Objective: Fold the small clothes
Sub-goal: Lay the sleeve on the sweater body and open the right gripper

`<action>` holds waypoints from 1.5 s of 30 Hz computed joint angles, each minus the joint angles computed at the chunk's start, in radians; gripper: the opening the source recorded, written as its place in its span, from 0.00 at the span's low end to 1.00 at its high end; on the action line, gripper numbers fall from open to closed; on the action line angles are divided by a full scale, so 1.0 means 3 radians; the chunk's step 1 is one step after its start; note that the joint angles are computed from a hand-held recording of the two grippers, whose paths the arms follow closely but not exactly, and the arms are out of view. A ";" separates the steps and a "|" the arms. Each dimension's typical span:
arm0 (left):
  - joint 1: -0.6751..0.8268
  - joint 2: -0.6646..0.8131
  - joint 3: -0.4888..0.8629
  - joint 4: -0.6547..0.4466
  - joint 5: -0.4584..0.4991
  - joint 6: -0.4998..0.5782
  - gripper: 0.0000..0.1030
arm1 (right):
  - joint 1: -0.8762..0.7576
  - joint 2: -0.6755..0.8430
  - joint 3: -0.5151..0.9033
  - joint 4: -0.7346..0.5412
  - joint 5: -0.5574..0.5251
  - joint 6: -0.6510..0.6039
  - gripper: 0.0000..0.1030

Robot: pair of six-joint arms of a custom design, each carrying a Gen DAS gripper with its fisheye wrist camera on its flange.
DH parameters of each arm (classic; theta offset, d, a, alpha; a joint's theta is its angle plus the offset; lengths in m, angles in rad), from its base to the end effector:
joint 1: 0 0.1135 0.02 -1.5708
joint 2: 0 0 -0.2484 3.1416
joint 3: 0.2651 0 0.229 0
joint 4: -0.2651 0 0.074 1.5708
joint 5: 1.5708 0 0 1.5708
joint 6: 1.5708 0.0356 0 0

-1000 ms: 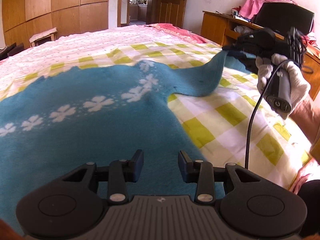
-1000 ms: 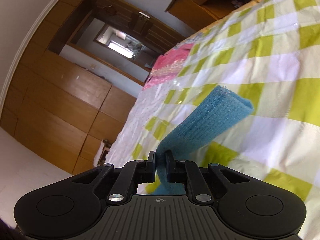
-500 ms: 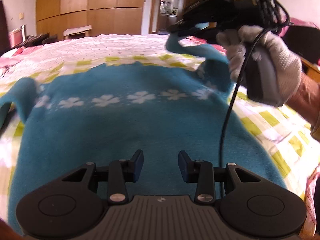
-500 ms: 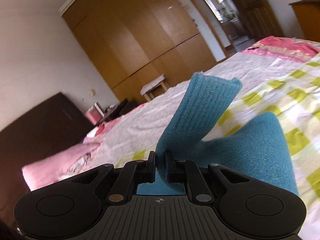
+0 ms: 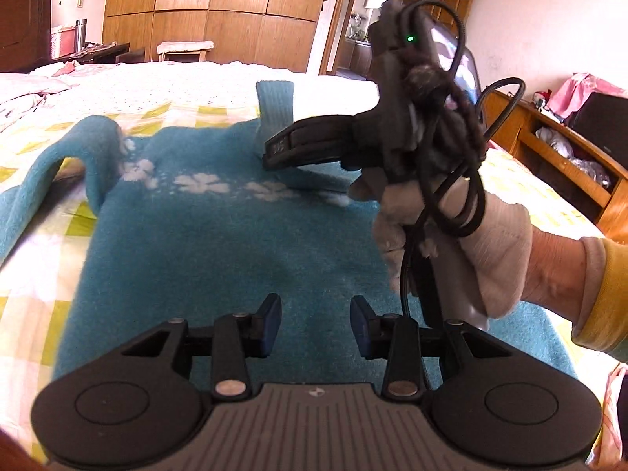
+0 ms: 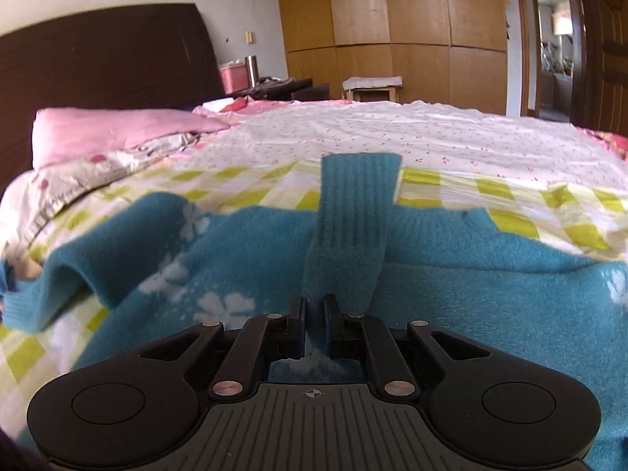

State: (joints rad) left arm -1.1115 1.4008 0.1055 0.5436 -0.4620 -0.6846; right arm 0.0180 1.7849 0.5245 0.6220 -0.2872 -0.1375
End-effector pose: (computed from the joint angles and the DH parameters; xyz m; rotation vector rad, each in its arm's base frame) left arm 0.0910 -0.1482 0.0897 0.2525 2.2504 -0.4347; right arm 0.2840 0.0152 0.0997 -0.3281 2.1653 0.2496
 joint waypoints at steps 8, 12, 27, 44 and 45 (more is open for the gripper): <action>0.0001 -0.0026 -0.0032 0.0075 -0.0039 0.0086 0.42 | 0.0233 0.0042 -0.0050 0.0168 0.0248 -0.0271 0.10; 0.0015 -0.0116 -0.0049 0.0019 -0.0020 0.0070 0.43 | 0.0280 0.0091 0.0004 0.0063 0.0203 -0.0394 0.10; 0.0043 -0.0119 -0.0074 -0.0002 -0.0005 0.0048 0.43 | 0.0320 0.0102 0.0136 -0.0266 0.0169 -0.0521 0.15; 0.0272 -0.0201 -0.0153 0.0008 -0.0002 0.0028 0.43 | 0.0253 0.0033 0.0225 -0.0565 0.0064 -0.0349 0.18; 0.0301 -0.0218 -0.0163 0.0005 0.0006 0.0029 0.44 | 0.0267 0.0085 0.0251 -0.0578 0.0095 -0.0372 0.18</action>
